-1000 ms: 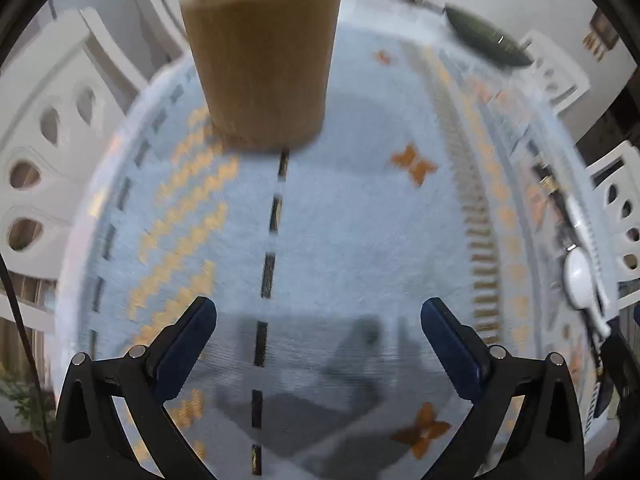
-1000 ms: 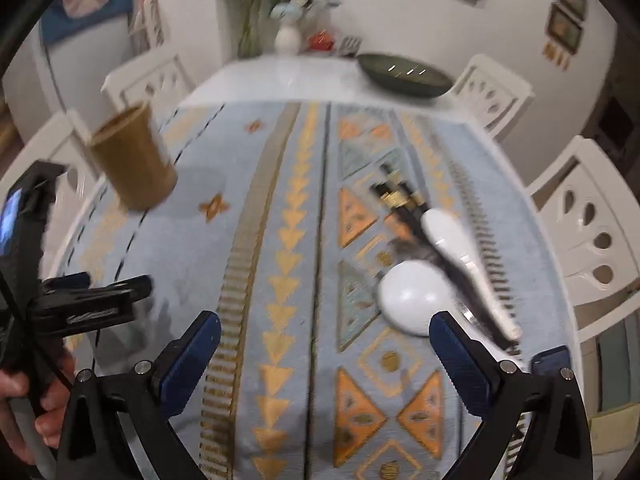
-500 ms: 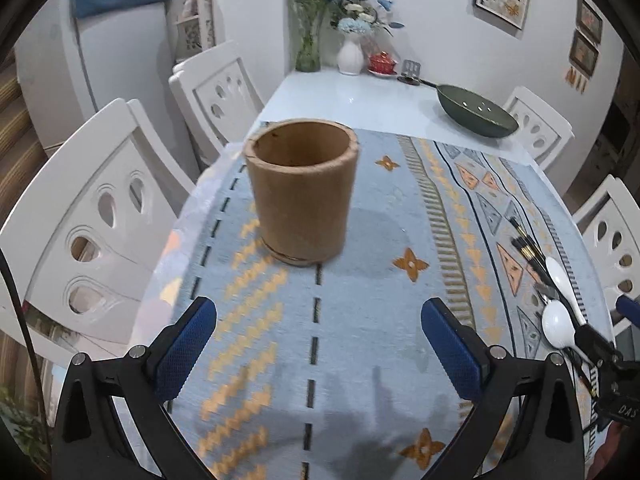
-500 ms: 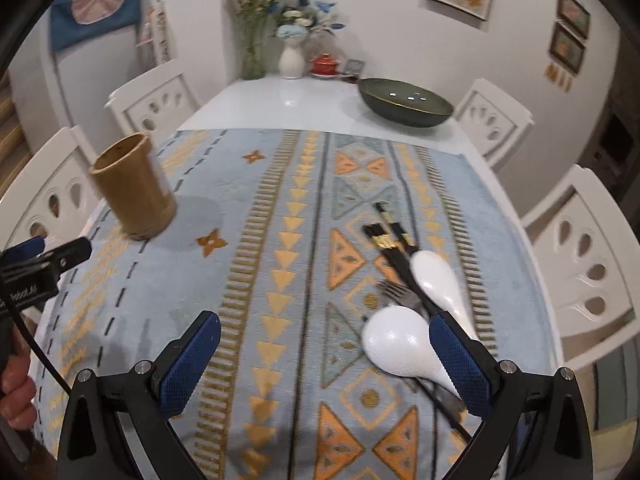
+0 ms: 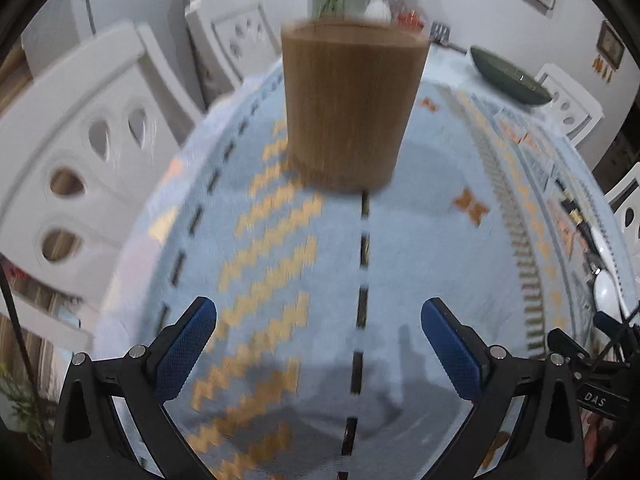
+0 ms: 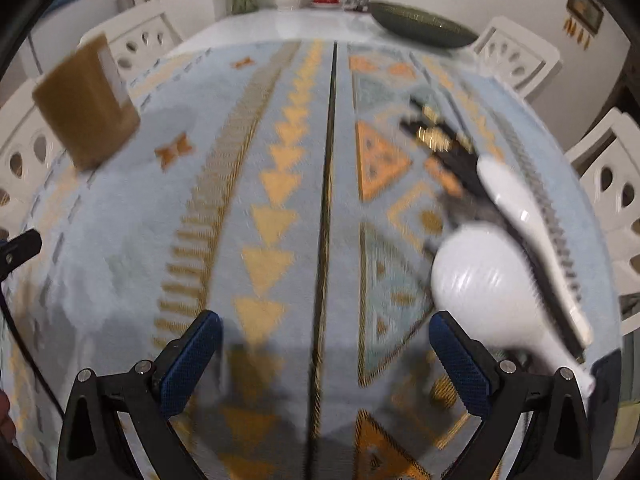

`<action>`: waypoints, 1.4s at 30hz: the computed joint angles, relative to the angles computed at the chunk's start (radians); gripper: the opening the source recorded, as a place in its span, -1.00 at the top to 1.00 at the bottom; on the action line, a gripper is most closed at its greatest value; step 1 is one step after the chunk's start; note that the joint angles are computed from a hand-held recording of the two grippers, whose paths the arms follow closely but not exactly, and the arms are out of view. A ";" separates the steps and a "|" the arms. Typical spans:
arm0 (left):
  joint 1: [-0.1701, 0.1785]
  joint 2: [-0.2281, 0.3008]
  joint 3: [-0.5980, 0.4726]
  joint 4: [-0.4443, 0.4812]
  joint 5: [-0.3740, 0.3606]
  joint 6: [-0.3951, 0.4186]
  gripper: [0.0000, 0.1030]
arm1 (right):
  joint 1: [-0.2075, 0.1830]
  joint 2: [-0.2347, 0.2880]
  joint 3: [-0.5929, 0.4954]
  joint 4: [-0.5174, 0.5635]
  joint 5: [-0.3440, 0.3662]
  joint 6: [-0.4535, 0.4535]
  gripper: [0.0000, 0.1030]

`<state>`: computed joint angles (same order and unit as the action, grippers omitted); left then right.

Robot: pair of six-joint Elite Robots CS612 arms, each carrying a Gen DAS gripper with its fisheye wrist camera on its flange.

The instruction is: Organize utensils

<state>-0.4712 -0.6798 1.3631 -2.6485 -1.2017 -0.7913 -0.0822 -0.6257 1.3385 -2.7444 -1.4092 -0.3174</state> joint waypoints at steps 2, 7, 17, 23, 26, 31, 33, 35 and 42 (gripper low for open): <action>0.005 0.008 0.001 -0.008 -0.047 0.018 -0.98 | -0.014 -0.001 0.034 -0.084 0.048 0.025 -1.00; -0.014 0.019 0.029 -0.074 0.007 0.086 -0.99 | -0.019 0.001 0.075 -0.197 0.065 0.012 -1.00; -0.022 0.019 0.054 -0.128 0.039 0.077 -1.00 | -0.017 0.001 0.077 -0.203 0.061 0.013 -1.00; -0.019 0.021 0.047 -0.125 0.037 0.081 -1.00 | -0.017 0.001 0.077 -0.203 0.061 0.014 -1.00; -0.018 0.021 0.048 -0.127 0.036 0.081 -1.00 | -0.017 0.001 0.077 -0.203 0.061 0.014 -1.00; -0.022 0.019 0.051 -0.132 0.038 0.076 -1.00 | -0.016 0.001 0.077 -0.204 0.061 0.014 -1.00; -0.022 0.019 0.052 -0.132 0.040 0.075 -1.00 | -0.016 0.001 0.077 -0.204 0.061 0.015 -1.00; -0.023 0.018 0.052 -0.130 0.041 0.074 -1.00 | -0.016 0.001 0.077 -0.203 0.060 0.015 -1.00; -0.023 0.018 0.054 -0.132 0.041 0.075 -1.00 | -0.016 0.002 0.077 -0.204 0.060 0.016 -1.00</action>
